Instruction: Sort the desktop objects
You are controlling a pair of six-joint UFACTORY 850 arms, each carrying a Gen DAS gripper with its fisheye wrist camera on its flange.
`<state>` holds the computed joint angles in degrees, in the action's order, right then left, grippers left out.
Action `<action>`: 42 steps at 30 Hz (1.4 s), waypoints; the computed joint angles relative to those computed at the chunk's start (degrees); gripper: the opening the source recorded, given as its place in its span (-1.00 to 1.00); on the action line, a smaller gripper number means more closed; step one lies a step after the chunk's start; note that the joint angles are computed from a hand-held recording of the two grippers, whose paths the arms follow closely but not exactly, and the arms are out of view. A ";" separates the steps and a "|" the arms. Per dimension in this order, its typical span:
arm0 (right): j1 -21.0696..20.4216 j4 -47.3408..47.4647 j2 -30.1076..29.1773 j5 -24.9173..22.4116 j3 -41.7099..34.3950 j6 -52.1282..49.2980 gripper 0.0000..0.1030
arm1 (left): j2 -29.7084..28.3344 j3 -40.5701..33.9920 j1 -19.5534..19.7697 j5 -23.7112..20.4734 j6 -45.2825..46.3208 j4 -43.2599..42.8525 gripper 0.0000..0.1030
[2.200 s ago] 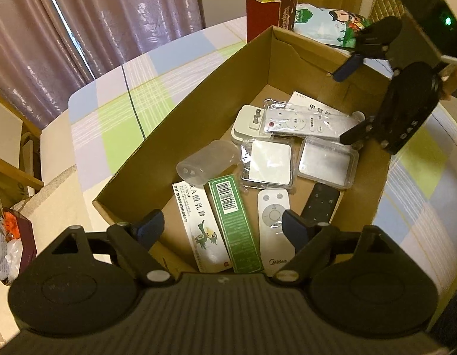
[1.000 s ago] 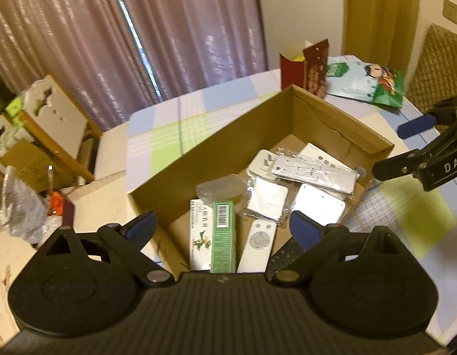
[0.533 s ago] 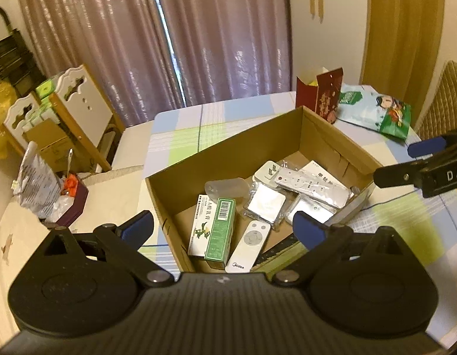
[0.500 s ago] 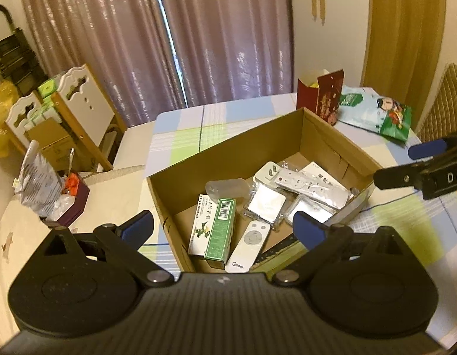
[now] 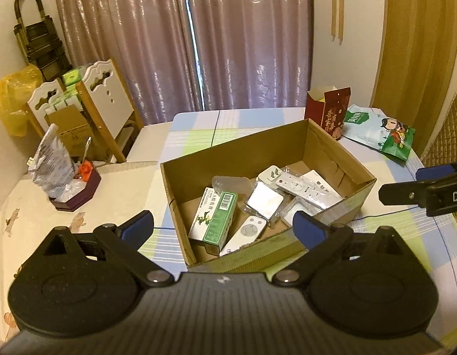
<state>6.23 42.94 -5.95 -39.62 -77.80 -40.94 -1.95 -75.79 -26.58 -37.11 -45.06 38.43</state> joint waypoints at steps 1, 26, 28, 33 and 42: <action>-0.12 0.24 0.25 0.00 0.26 -0.20 1.00 | 0.26 0.29 -0.26 -0.13 -0.74 0.38 0.92; -0.24 -1.58 5.35 2.86 6.62 -2.73 1.00 | 4.21 5.86 -6.65 -5.67 -17.15 9.54 0.92; -0.05 -2.36 5.53 3.08 6.72 -2.45 1.00 | 4.30 6.06 -7.10 -6.29 -17.76 10.05 0.92; 0.48 -5.46 5.73 3.72 6.83 -0.61 1.00 | 4.77 6.57 -7.52 -6.32 -18.83 10.13 0.92; 0.81 -6.62 6.55 3.39 7.71 -1.09 1.00 | 4.82 7.52 -8.78 -7.10 -21.34 12.40 0.92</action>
<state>7.04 36.32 0.60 -36.24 -70.09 -42.03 2.87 -68.27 -35.36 -44.21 -66.41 50.84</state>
